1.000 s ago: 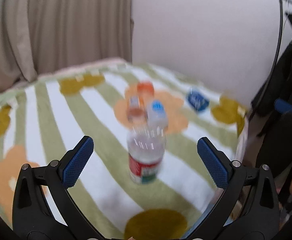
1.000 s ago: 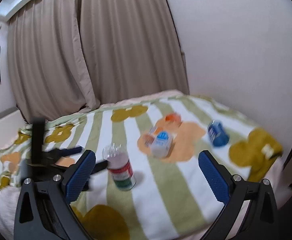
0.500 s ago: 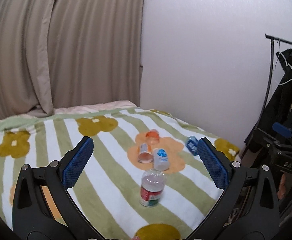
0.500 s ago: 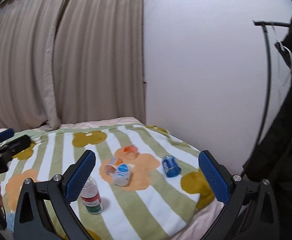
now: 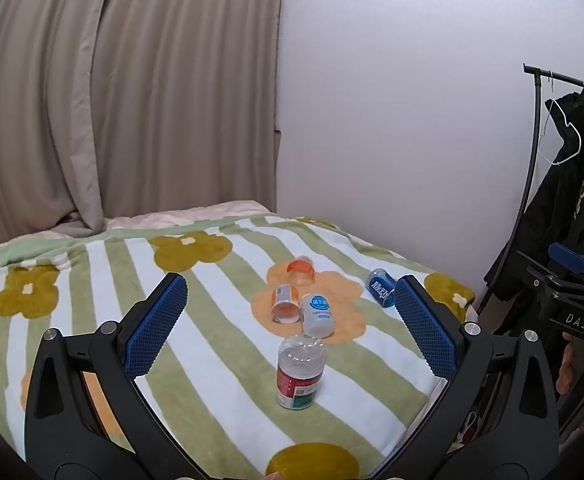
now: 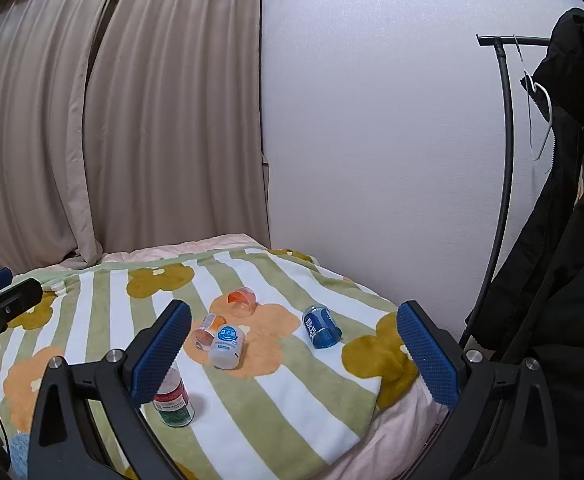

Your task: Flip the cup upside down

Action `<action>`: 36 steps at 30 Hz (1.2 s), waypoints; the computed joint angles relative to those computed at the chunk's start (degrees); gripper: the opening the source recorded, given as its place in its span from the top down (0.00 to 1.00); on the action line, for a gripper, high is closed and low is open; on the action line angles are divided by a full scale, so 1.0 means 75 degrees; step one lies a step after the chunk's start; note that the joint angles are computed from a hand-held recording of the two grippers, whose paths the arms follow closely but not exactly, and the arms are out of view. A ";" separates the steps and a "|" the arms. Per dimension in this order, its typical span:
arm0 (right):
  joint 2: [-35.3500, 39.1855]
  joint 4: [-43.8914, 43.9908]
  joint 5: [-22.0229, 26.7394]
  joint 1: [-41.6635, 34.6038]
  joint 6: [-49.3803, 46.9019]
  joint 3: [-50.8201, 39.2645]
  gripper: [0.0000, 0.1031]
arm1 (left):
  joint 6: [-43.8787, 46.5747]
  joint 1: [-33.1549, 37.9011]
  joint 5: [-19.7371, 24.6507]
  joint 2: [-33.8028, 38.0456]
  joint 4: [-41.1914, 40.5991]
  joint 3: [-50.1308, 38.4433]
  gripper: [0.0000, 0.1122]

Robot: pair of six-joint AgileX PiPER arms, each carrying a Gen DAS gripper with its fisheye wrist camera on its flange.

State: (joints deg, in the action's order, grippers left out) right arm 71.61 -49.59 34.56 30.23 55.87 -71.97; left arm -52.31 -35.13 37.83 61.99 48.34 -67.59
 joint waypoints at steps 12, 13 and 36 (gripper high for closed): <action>0.0012 -0.0098 0.0066 0.0030 0.0066 0.0027 0.01 | -0.0087 -0.0144 0.0087 0.0003 0.0139 -0.0016 0.09; 0.0002 -0.0109 0.0069 0.0032 0.0072 0.0043 0.01 | -0.0103 -0.0143 0.0068 0.0006 0.0156 -0.0014 0.09; 0.0131 0.0000 -0.0029 -0.0008 0.0021 -0.0002 0.01 | -0.1281 -0.0980 0.0705 -0.0197 0.1906 0.0168 0.09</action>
